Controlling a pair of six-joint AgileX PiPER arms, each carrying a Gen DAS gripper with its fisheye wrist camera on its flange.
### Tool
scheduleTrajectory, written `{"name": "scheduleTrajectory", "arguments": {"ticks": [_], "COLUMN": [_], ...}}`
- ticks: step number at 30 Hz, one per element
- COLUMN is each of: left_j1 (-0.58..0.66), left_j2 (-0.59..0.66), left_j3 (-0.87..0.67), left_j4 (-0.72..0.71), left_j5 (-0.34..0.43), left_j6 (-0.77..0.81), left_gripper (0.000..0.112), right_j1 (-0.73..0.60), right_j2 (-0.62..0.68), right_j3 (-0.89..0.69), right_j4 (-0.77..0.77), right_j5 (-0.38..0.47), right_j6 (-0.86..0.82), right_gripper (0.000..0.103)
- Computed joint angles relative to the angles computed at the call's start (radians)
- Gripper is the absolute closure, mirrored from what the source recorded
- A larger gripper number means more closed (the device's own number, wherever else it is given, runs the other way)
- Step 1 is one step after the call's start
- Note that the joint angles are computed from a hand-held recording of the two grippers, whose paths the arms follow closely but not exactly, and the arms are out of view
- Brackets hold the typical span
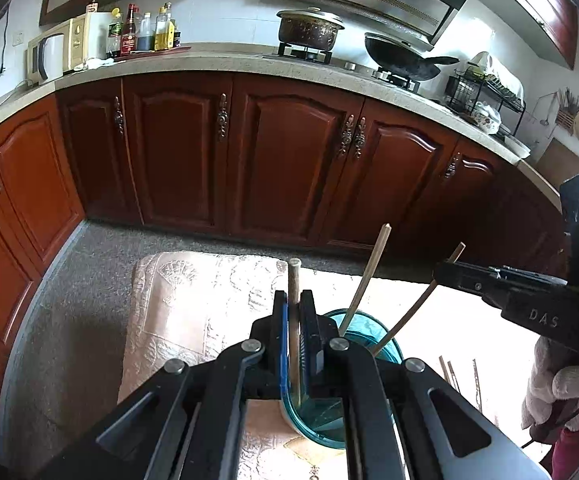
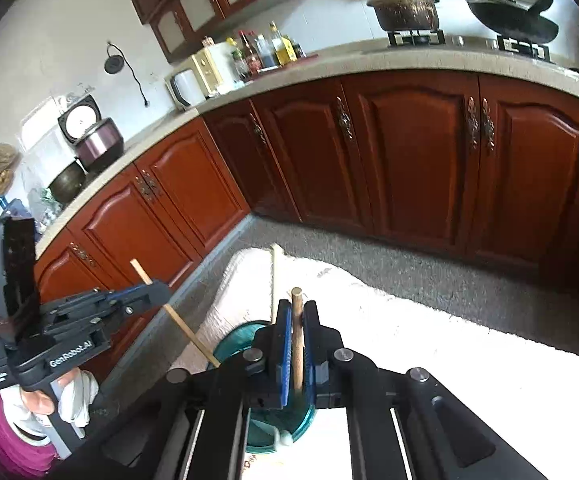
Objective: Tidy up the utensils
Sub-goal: 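Open both tools to drop the chopsticks into the holder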
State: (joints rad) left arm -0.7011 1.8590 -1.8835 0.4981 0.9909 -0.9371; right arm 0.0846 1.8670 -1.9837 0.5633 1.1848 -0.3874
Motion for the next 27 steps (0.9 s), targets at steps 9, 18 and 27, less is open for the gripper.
{"name": "scheduleTrajectory", "arguments": {"ticks": [9, 18, 27], "left_j1": [0.001, -0.056, -0.174], "left_j2": [-0.022, -0.049, -0.033], "left_j3": [0.054, 0.097, 0.085], "left_j4": [-0.020, 0.031, 0.137], "left_j5": [-0.035, -0.010, 0.070], "left_j6": [-0.052, -0.135, -0.208], "left_gripper": [0.065, 0.058, 0.056], "right_j1": [-0.024, -0.082, -0.156], "right_j2": [-0.045, -0.144, -0.257], "right_j3": [0.114, 0.279, 0.403], "right_j4": [0.010, 0.041, 0.066], "right_j5": [-0.033, -0.043, -0.027], "right_j6": [-0.025, -0.076, -0.124], "right_gripper": [0.076, 0.074, 0.074]}}
